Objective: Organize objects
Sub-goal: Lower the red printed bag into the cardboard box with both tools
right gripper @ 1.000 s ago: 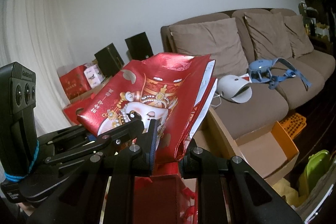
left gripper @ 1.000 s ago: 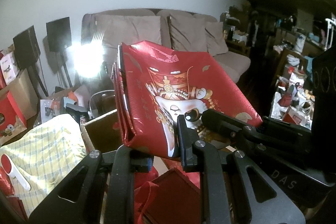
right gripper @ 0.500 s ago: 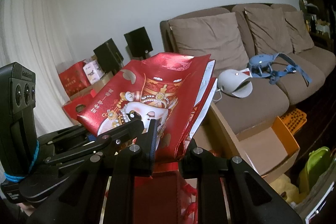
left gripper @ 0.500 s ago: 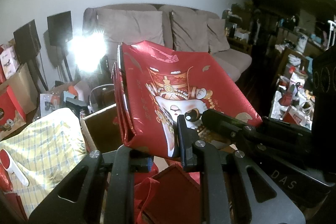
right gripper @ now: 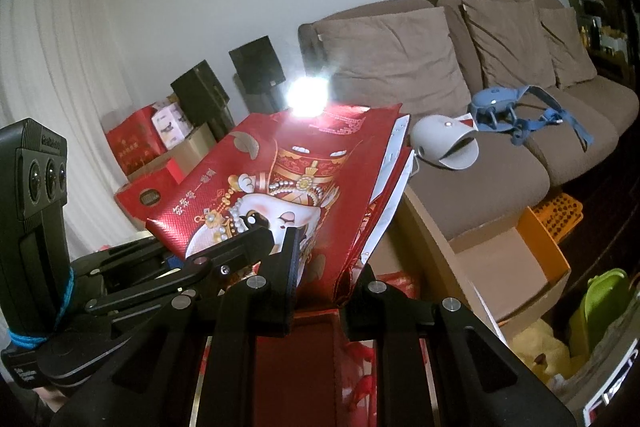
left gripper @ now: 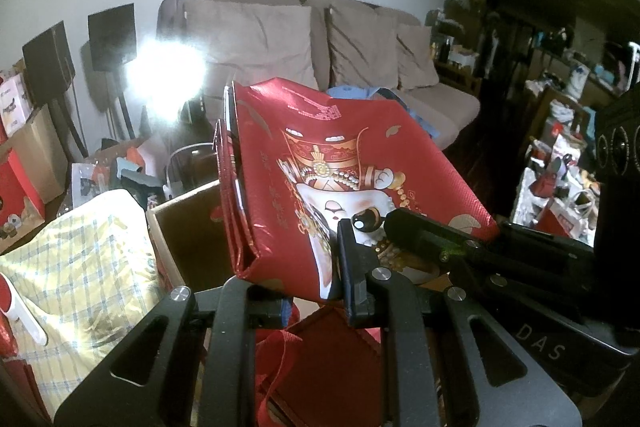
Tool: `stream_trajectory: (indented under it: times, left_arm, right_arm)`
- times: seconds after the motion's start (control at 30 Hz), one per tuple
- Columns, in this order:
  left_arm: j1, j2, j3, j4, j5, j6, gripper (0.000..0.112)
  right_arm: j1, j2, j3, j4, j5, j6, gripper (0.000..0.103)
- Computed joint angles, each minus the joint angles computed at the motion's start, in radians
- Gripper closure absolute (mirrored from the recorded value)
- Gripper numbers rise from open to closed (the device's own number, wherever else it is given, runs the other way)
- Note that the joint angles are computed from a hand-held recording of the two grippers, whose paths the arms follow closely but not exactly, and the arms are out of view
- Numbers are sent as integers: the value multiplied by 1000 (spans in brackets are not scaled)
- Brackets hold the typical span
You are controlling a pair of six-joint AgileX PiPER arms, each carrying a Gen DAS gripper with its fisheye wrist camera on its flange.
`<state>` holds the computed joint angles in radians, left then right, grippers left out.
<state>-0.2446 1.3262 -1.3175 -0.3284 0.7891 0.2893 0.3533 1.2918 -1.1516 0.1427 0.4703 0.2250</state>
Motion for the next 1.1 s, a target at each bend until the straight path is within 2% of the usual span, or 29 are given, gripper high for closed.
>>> stream_trajectory:
  times: [0.37,1.1]
  left_arm:
    - [3,34,-14,11,44,-14,95]
    - [18,88,-43,22,117,-10,95]
  right_arm:
    - [-29,32,-6,71,37,-65,86]
    - [-34,89,-40,104,108,-77,86]
